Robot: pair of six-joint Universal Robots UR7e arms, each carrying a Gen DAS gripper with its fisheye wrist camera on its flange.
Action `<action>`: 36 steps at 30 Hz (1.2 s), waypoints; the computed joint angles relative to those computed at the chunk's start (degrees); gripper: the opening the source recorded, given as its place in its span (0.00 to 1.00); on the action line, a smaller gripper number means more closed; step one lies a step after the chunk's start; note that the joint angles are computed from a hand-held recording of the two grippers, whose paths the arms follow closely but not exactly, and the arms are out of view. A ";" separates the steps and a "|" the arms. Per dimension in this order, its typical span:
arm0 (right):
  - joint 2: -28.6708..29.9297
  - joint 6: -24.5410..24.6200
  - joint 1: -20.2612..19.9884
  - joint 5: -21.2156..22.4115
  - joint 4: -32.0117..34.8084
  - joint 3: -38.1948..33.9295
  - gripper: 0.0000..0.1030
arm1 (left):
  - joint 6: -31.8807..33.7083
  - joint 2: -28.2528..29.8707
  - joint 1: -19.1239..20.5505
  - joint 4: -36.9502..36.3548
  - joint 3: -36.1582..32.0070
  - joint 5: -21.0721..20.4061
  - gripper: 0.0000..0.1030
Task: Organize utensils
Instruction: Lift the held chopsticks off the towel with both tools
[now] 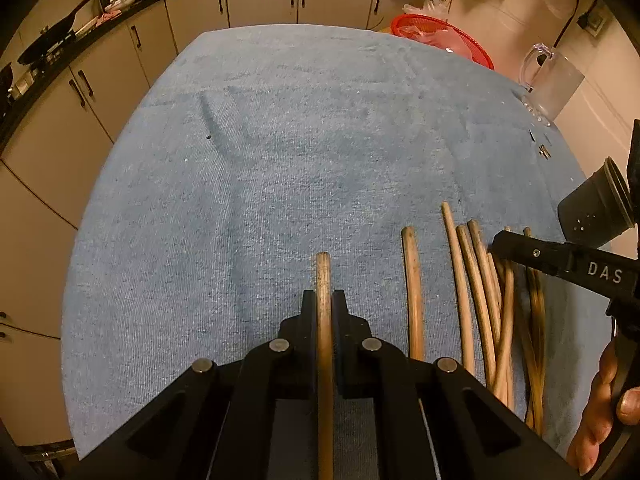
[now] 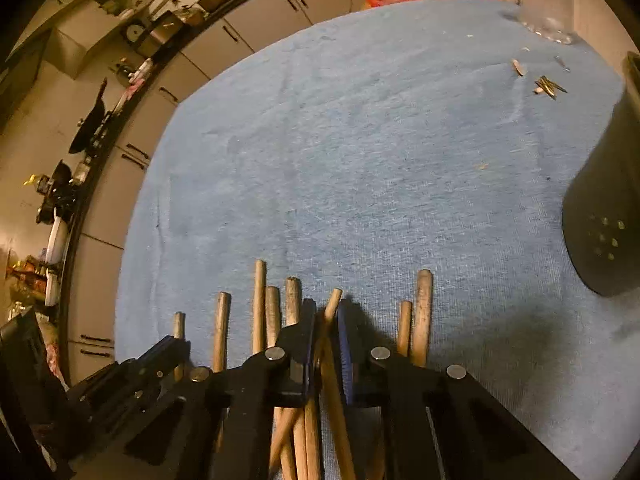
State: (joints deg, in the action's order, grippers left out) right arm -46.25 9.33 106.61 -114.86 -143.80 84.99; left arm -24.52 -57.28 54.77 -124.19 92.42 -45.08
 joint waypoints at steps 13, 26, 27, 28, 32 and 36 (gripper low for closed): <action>-7.86 -7.59 3.39 3.87 -13.19 9.99 0.08 | 3.76 -7.10 -3.58 -11.24 7.74 -3.73 0.07; -9.70 -6.65 6.36 1.82 -7.92 9.58 0.11 | 5.23 -13.53 -9.53 -14.43 11.69 -0.53 0.07; -8.69 -5.68 5.95 0.54 -4.48 7.79 0.15 | 4.71 -13.94 -9.57 -13.84 11.87 -0.59 0.07; -7.74 -4.63 5.15 -0.04 -1.85 6.36 0.16 | 4.45 -14.14 -9.37 -13.61 11.92 -0.88 0.07; -4.26 -3.41 3.49 -3.97 3.32 2.49 0.16 | 4.54 -13.89 -8.81 -13.95 11.84 -1.52 0.07; -1.43 -4.73 3.86 -7.28 6.61 -0.53 0.16 | 5.15 -13.22 -8.11 -14.29 11.18 -1.95 0.07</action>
